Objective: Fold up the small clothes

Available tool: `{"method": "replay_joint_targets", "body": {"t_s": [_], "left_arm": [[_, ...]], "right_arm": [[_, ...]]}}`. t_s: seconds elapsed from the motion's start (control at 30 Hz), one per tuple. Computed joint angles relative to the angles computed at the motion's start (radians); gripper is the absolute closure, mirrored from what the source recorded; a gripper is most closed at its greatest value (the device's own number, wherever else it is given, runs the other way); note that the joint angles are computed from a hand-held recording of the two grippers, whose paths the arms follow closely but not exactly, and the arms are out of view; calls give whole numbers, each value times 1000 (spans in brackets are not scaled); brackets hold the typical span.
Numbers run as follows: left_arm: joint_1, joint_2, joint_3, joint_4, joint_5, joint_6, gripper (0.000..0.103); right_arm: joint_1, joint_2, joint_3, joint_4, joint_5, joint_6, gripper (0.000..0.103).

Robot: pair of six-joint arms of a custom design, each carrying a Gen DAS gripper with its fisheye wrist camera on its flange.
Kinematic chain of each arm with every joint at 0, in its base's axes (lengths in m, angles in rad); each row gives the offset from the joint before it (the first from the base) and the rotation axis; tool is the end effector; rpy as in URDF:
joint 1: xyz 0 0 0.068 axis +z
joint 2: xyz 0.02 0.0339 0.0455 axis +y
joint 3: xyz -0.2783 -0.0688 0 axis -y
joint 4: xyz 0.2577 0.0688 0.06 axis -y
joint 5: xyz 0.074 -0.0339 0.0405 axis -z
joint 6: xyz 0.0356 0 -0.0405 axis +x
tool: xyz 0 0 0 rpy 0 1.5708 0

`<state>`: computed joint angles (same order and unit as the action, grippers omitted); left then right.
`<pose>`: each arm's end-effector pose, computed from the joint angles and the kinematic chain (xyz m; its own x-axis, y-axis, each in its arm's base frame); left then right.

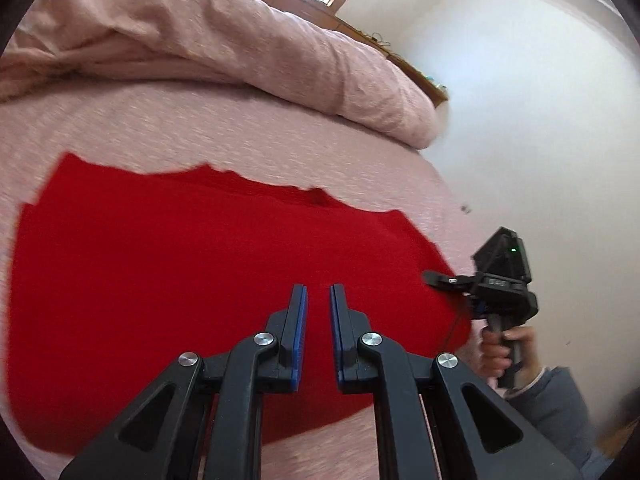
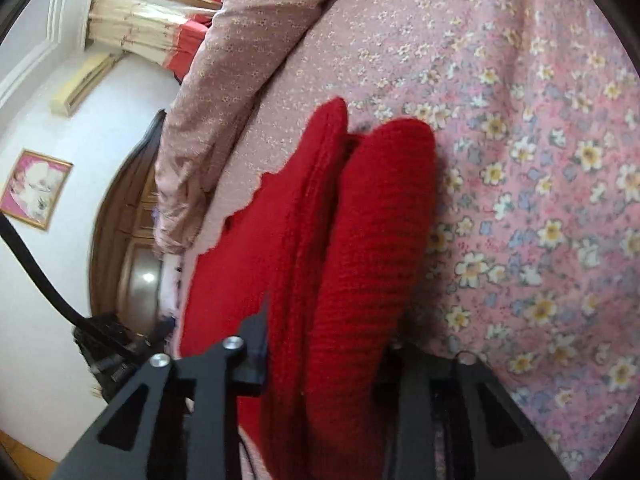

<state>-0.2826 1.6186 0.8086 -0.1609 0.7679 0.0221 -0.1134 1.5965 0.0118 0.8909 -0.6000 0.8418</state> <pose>0.2915 -0.1104 0.1640 -0.7797 0.2430 -0.5771 0.5946 0.5763 -0.5607 0.1643 0.0015 0.0671 -0.6753 0.6965 -0.2428 0.2488 0.5250 0.8139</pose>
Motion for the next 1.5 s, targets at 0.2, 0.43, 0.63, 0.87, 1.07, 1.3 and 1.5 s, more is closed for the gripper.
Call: {"method": "replay_joint_targets", "body": {"t_s": [0.2, 0.43, 0.63, 0.87, 1.07, 1.3, 1.5], "left_arm": [[-173, 65, 37, 5, -229, -59, 100], [-187, 152, 128, -89, -249, -87, 103], [-221, 63, 41, -57, -350, -82, 103], [-178, 33, 34, -60, -259, -108, 103], [-121, 161, 13, 47, -97, -210, 103], [61, 71, 87, -282, 89, 20, 103], [390, 67, 242, -585, 181, 417, 103]], "right_arm": [[45, -158, 42, -198, 61, -17, 79], [77, -189, 72, -279, 107, -25, 79], [103, -276, 81, -350, 142, -3, 80], [265, -584, 222, -747, 303, 45, 82], [440, -498, 542, -1116, 491, 53, 82], [593, -267, 953, -1523, 668, 111, 82], [714, 41, 1394, -1855, 793, 169, 82]]}}
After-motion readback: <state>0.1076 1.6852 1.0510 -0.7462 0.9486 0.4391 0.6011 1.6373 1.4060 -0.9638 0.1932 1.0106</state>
